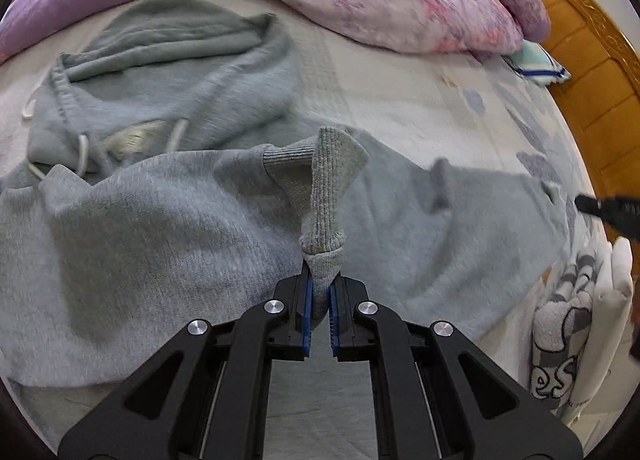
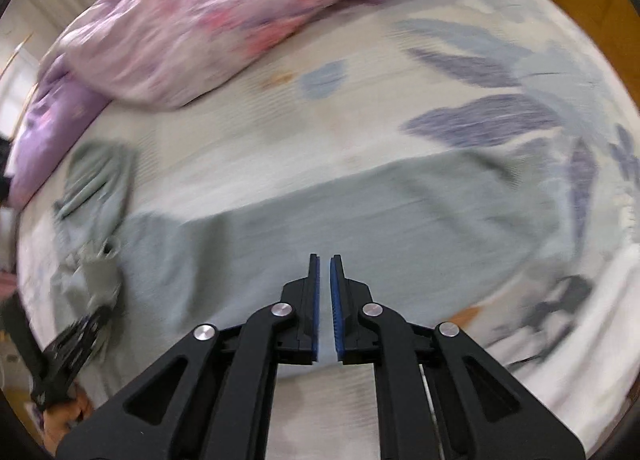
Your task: Fold large clothes
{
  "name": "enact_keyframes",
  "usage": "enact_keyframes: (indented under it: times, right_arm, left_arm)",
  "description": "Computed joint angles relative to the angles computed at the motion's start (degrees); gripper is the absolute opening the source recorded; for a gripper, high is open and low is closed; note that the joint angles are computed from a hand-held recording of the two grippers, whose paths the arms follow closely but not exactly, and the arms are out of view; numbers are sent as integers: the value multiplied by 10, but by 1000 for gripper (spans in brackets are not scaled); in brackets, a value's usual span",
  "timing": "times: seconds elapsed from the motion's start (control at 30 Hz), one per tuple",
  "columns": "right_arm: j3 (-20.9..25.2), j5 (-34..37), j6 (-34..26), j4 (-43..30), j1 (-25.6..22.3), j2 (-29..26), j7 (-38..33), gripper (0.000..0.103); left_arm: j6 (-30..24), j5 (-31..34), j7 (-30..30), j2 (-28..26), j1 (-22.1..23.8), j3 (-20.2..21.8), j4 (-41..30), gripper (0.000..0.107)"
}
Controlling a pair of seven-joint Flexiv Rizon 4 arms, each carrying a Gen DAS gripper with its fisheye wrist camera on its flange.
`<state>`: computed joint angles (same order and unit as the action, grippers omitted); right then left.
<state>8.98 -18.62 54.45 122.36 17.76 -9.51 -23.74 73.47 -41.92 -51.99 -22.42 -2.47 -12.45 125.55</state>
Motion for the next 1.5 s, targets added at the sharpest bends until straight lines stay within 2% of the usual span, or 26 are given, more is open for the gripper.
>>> enact_keyframes:
  times: [0.03,0.1,0.13,0.2,0.23,0.3,0.4,0.47,0.6,0.63,0.7,0.73,0.8,0.83,0.87,1.0,1.07,1.13,1.23,1.3,1.37,1.5]
  right_arm:
    - [-10,-2,-13,6,-8,8,11,17]
    - [-21,-4,-49,4,-23,12,19,35]
    - [-24,-4,-71,-1,-29,12,17,39]
    - [-32,15,-91,-3,-50,12,10,47]
    - [-35,38,-134,-21,-58,3,-1,50]
    - [-39,62,-169,-32,-73,-4,-14,59]
    - [-46,113,-184,-33,-98,-16,0,63]
    - [-45,167,-153,-21,-117,-19,2,63]
    - [-42,195,-150,-29,-127,-40,-15,64]
    - [-38,216,-142,-31,-132,-49,-28,64]
    - [-34,254,-108,-19,-141,-56,-34,63]
    - [-35,252,-93,-11,-140,-55,-29,63]
    - [-38,237,-50,14,-132,-45,-8,45]
    - [-38,229,-29,26,-129,-38,1,36]
    - [-37,222,9,42,-126,-29,4,21]
    - [-50,30,12,77,-82,32,109,20]
    - [-39,-60,7,84,-68,65,166,20]
    - [-9,-149,-19,69,-51,88,222,20]
    - [14,-222,-26,15,-11,72,245,20]
    - [25,-256,-22,-24,22,43,264,20]
    - [31,-285,-8,-81,68,-2,286,20]
    - [33,-289,-8,-207,153,-97,271,20]
  left_arm:
    - [0,11,-5,-2,-6,5,0,6]
    - [-8,49,-14,-6,-5,7,1,6]
    - [-16,43,-14,4,-13,19,12,7]
    - [-27,39,-13,2,-7,11,13,7]
    - [-31,39,-9,1,-6,10,16,7]
    - [-44,62,-25,-9,-14,24,7,7]
    - [-70,90,-41,-24,-19,31,-13,16]
    - [-81,81,-30,-24,-10,18,-16,40]
    - [-94,7,25,0,4,-18,-1,53]
    - [-98,-17,37,8,5,-21,4,57]
    - [-99,-68,58,26,2,-23,17,58]
    - [-104,-88,58,37,1,-17,22,61]
    - [-105,-120,57,55,-1,3,34,65]
    - [-103,-115,45,59,-5,18,35,65]
    - [-101,-108,34,66,-6,37,38,66]
    - [-83,-7,-36,74,10,111,39,69]
    - [-82,70,-90,71,26,148,29,69]
    - [-97,115,-122,68,54,171,17,69]
    - [-110,165,-143,66,90,189,3,69]
    - [-123,163,-131,68,119,186,0,69]
    - [-143,162,-126,70,140,187,-6,71]
    - [-173,148,-89,75,172,183,-14,71]
